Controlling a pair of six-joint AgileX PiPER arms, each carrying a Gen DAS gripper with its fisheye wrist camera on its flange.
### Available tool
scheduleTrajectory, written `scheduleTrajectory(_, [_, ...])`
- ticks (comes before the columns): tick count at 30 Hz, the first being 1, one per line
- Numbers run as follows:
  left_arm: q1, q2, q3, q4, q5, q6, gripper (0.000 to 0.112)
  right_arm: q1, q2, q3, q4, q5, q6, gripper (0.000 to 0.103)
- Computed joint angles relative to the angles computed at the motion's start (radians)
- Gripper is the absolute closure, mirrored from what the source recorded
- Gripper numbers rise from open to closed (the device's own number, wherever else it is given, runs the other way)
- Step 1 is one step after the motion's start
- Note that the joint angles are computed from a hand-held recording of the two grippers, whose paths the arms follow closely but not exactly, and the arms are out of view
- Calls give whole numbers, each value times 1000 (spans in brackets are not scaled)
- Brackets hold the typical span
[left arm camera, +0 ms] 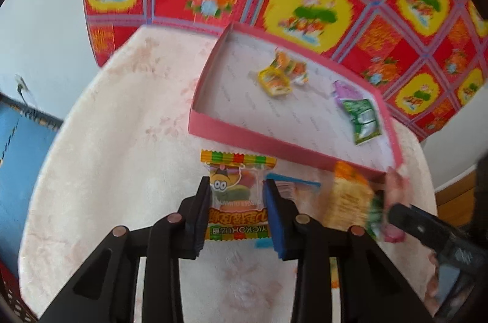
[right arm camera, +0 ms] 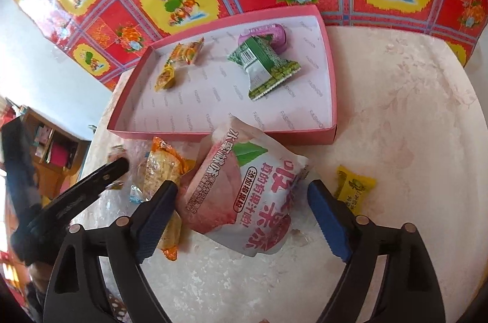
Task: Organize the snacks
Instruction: 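Grasp the pink-and-white pouch with the right tool while the left grasps the rainbow gummy packet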
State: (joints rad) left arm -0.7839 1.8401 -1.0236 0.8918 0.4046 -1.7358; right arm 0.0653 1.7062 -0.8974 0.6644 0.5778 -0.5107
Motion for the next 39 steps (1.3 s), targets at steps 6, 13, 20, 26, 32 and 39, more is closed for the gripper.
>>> scheduleTrajectory(6, [-49, -89, 40, 30, 42, -31, 77, 8, 10, -24, -56, 23, 75, 16])
scheduleTrajectory(13, [-100, -131, 42, 57, 103, -67, 77, 50, 34, -75, -179, 37, 248, 16])
scheduleTrajectory(20, [-133, -151, 40, 59, 133, -68, 77, 51, 52, -99, -175, 73, 298, 18])
scheduleTrajectory(26, [-147, -172, 45, 60, 140, -85, 77, 17, 18, -46, -88, 59, 225, 19])
scheduleTrajectory(32, [-166, -178, 38, 76, 155, -99, 77, -15, -37, -5, -57, 58, 178, 19])
scheduleTrajectory(39, [-177, -182, 26, 73, 167, -87, 77, -19, -125, 19, -85, 27, 185, 19])
